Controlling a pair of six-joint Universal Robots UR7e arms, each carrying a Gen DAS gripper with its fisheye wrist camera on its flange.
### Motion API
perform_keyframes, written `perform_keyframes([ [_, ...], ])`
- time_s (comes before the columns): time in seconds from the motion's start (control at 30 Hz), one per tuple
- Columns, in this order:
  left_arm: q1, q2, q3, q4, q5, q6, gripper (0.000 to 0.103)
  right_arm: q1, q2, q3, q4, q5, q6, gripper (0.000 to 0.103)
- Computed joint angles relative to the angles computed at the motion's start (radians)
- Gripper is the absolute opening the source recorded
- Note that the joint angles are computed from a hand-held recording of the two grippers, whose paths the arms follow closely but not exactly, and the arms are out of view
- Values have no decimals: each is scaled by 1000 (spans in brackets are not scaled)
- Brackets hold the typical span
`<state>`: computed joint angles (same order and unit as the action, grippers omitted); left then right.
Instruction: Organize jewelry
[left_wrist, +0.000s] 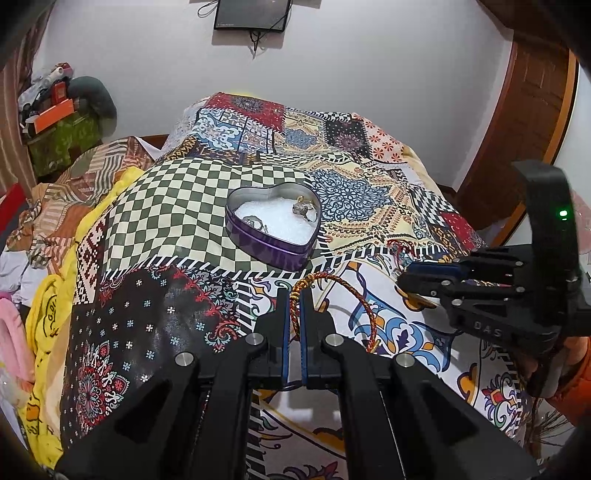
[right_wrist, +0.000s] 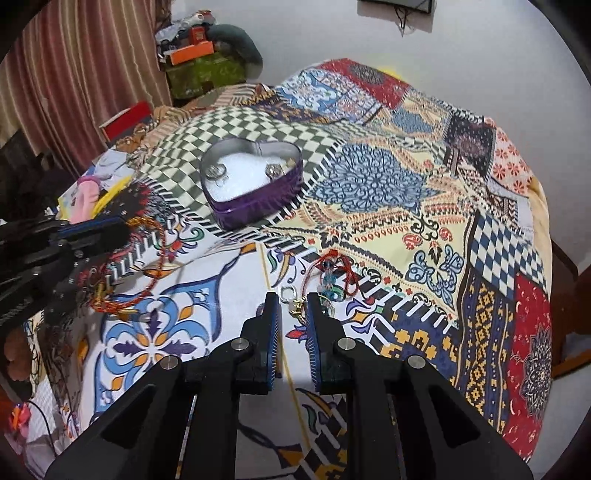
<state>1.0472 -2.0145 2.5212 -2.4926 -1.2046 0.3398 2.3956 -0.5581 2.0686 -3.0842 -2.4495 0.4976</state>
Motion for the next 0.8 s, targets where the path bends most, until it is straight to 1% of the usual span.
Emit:
perform_keyframes([
  [0.17, 4, 2, -3, -2, 2, -1, 3, -6, -1, 8, -20, 9, -21, 13],
  [0.23, 3, -1, -2, 0, 2, -4, 3, -3, 2, 7, -18, 1, -25, 9],
  [0.33, 1, -5, 0, 2, 4, -5, 3, 1, 2, 10, -33, -2, -38, 7],
  [0.6, -5, -3, -8, -9, 12, -6, 3, 35, 1, 11, -72, -32, -56, 7],
  [0.8, -27, 3, -13, -30, 20, -5, 3, 52, -6, -2, -127, -37, -94, 7],
])
